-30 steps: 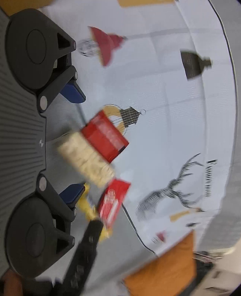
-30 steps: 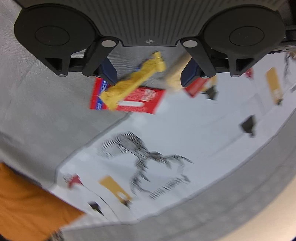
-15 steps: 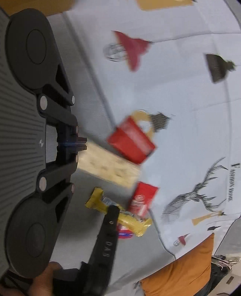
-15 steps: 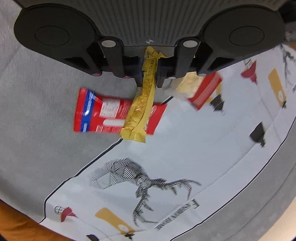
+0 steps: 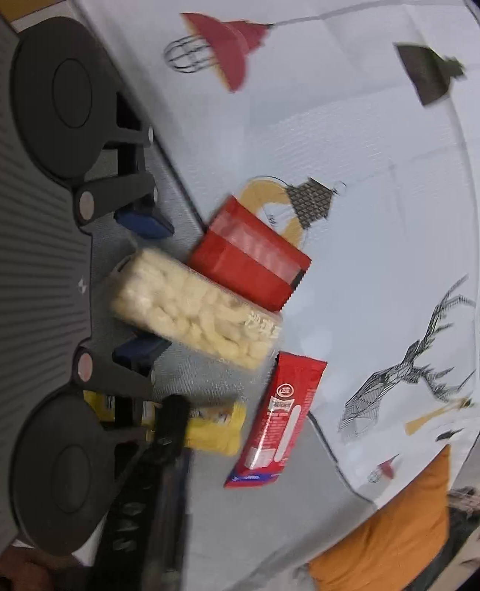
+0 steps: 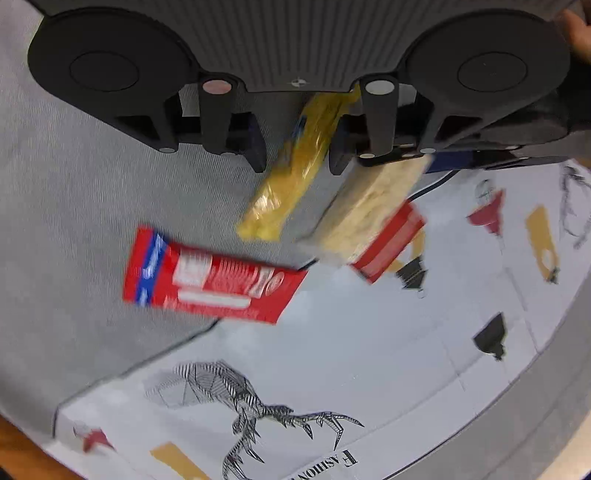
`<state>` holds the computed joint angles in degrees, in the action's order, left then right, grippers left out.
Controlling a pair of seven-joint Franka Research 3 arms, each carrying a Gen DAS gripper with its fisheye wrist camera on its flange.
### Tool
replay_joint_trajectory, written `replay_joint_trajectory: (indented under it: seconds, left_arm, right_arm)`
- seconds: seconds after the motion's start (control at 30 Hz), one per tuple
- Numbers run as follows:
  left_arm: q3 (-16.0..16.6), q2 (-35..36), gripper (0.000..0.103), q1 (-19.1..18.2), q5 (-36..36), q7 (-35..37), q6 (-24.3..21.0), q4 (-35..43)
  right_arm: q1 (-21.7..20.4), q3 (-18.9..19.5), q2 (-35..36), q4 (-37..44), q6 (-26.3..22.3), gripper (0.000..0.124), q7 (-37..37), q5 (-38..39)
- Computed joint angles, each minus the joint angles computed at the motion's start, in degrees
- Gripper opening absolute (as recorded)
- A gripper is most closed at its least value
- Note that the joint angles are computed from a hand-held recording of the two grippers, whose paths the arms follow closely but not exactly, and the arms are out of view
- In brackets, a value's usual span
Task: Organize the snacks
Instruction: 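Grasp the white cracker bar with the left tool, then carry both bars over the box and open both tools to drop them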
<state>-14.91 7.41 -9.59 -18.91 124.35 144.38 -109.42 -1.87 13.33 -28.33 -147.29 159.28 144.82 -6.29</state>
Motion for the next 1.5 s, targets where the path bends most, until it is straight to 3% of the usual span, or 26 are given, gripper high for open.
replay_joint_trajectory:
  seconds: [0.03, 0.13, 0.23, 0.37, 0.63, 0.8, 0.97, 1.3, 1.5]
  left_arm:
    - [0.0, 0.4, 0.046, 0.3, -1.2, -0.2, -1.7, 1.0]
    - [0.3, 0.2, 0.042, 1.8, -6.5, -1.4, -6.4, 2.6]
    - [1.7, -3.4, 0.042, 1.4, -2.5, -6.3, -6.0, -1.0]
    - [4.1, -9.2, 0.042, 2.2, -2.1, -12.0, -12.3, -4.2]
    - [10.0, -27.0, 0.041, 0.2, -3.7, -10.5, -11.5, -15.7]
    - [14.3, -37.6, 0.041, -2.0, -3.9, -9.0, -9.1, -20.2]
    - [19.0, -45.8, 0.041, -2.8, -2.7, -8.4, -8.0, -21.3]
    - [29.3, -58.8, 0.041, -4.5, -1.0, -3.8, -3.1, -22.4]
    - [34.8, -60.0, 0.041, -1.6, -0.5, -5.9, -4.7, -22.7]
  right_arm:
    - [-0.7, 0.1, 0.7, 0.1, 1.0, 0.035, 0.3, -0.4]
    - [0.4, -1.2, 2.4, 0.6, 3.1, 0.015, -1.6, 0.4]
    - [3.5, -3.3, 3.8, 1.0, 5.1, 0.015, -5.7, 3.3]
    - [2.7, -0.9, 2.9, 0.8, 7.5, 0.015, -6.3, 3.4]
    - [3.2, 5.3, -5.4, -1.2, 4.2, 0.015, -2.5, 4.2]
    - [3.1, 10.5, -9.8, 2.4, 0.8, 0.015, 0.8, 1.0]
    - [3.0, 15.3, -12.5, 7.6, 0.7, 0.015, 5.4, -1.0]
    - [3.3, 19.9, -9.5, 21.6, 4.0, 0.015, 2.3, -5.1]
    - [1.5, 23.4, -6.3, 27.6, 6.1, 0.015, 0.5, -6.4]
